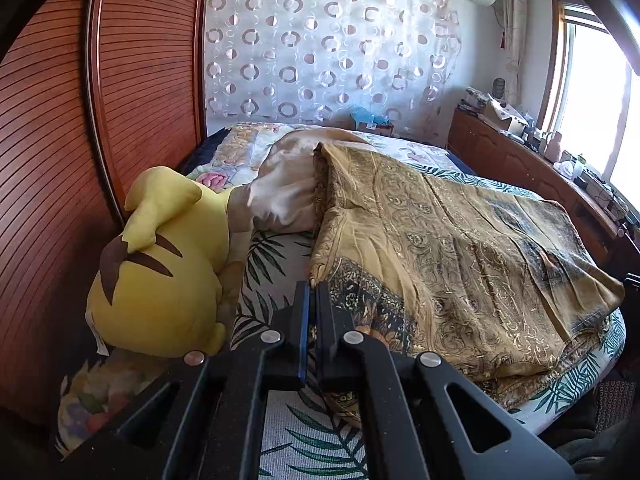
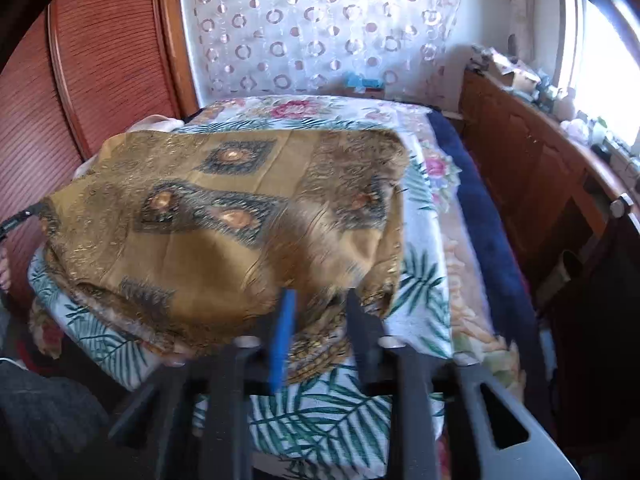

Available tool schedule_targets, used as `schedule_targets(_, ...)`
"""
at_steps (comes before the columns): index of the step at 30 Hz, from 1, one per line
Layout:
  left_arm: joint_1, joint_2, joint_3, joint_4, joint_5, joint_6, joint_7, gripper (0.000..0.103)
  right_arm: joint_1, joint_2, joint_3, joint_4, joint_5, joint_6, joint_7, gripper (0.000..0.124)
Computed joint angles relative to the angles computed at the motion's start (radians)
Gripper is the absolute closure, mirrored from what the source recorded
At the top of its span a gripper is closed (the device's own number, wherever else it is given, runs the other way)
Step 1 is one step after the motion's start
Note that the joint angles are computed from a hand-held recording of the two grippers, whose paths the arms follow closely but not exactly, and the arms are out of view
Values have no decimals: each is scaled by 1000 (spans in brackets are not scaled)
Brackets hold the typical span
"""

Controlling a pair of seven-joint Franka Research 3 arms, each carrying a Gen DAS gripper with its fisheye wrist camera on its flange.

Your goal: Fold small clothes

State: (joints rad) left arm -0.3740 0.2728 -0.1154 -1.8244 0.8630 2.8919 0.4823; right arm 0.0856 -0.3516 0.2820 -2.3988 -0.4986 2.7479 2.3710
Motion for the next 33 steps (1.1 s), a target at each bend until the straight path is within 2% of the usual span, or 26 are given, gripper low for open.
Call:
schedule_targets(1, -3, 0, 1, 3, 3, -4, -2, 91, -20, -6, 19, 0, -32, -6, 30, 77)
schedule_targets(3, -6, -3, 4, 3, 18, 1, -11, 70, -44, -24, 39, -5, -79, 3, 77, 76)
schedule_targets(5, -11, -5, 11, 2, 40, 7, -29, 61, -52, -33, 46, -9, -99, 20, 103, 74)
schedule_targets(7, -13, -3, 8, 11, 46, -7, -32, 60, -52, -34, 47, -9, -100, 38, 116, 72)
schedule_targets(9, -16, 1, 5, 21, 51, -27, -32, 53, -53, -26, 52, -1, -100, 62, 124, 72)
schedule_targets(16, -17, 8, 2, 25, 72, -27, -45, 49, -53, 84, 76, 81, -172, 124, 157, 71)
schedule_targets(19, -14, 15, -5, 25, 57, -30, -30, 49, 2, 168, 44, 133, -167, 137, 125, 71)
schedule_targets(25, -10, 27, -11, 17, 9, -28, 4, 49, 95, 337, -9, 251, -182, 105, 75, 71)
schedule_targets(28, -5, 28, -14, 4, -22, -24, 22, 49, 134, 407, -41, 296, -146, 94, 25, 71)
schedule_targets(33, 13, 31, -25, -24, -100, -11, 72, 49, 197, 458, -106, 337, -159, 68, 27, 71)
